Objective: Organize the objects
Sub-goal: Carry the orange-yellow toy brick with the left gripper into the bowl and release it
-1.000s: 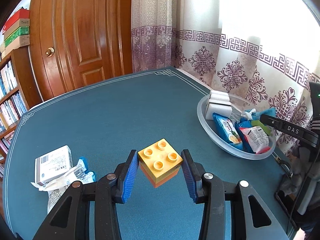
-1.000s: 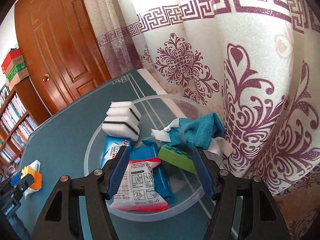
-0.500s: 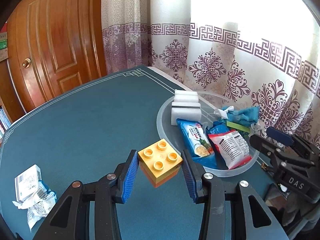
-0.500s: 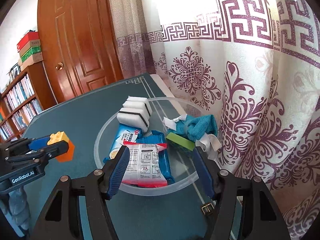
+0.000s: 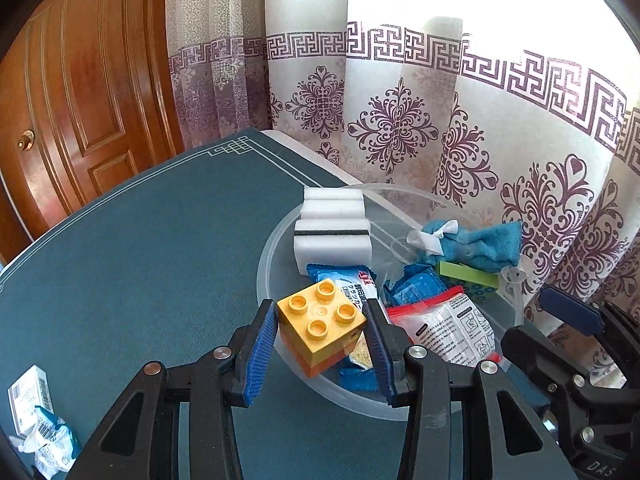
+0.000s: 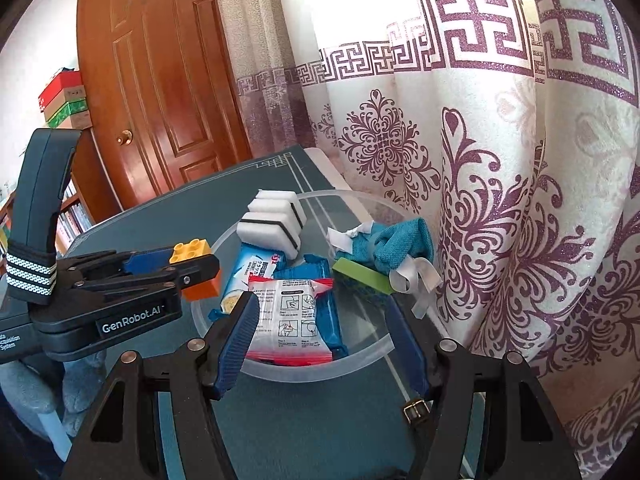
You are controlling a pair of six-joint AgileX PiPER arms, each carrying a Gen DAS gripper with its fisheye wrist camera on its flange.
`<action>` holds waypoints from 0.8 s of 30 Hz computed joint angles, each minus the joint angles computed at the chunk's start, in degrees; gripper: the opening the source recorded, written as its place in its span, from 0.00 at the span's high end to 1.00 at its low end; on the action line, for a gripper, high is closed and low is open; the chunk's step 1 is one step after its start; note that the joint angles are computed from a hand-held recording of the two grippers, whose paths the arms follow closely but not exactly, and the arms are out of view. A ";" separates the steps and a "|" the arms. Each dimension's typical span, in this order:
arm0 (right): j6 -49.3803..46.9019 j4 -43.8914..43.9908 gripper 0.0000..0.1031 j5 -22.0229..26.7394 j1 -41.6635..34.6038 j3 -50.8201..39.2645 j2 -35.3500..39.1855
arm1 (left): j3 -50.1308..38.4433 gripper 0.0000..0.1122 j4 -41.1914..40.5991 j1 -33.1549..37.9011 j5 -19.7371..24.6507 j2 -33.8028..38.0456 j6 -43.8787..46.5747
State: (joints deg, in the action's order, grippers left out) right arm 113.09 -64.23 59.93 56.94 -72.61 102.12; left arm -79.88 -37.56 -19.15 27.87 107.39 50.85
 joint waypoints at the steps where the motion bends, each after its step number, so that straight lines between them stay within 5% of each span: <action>1: 0.01 0.00 0.35 -0.13 -0.03 0.01 0.01 | -0.45 0.55 -0.09 -0.03 -0.02 0.39 -0.12; 4: -0.04 0.18 0.35 -0.55 -0.25 -0.04 0.16 | -0.90 0.35 -0.78 0.12 -1.01 0.94 -0.32; 7: -0.12 0.31 0.35 -0.63 -0.20 -0.25 0.43 | -0.56 0.29 -2.55 1.41 -0.75 0.58 0.64; 14: -0.70 0.53 0.35 -0.91 0.25 -1.35 1.33 | 1.58 0.26 -4.93 4.09 -1.76 -1.28 1.87; 24: -0.76 0.41 0.35 -0.72 0.82 -1.86 1.58 | 0.19 0.26 10.08 1.52 -6.81 2.34 -12.71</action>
State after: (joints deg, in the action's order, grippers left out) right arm 112.33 -63.82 59.20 57.75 -74.47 103.70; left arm -79.69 -27.49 -17.63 21.06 109.73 38.14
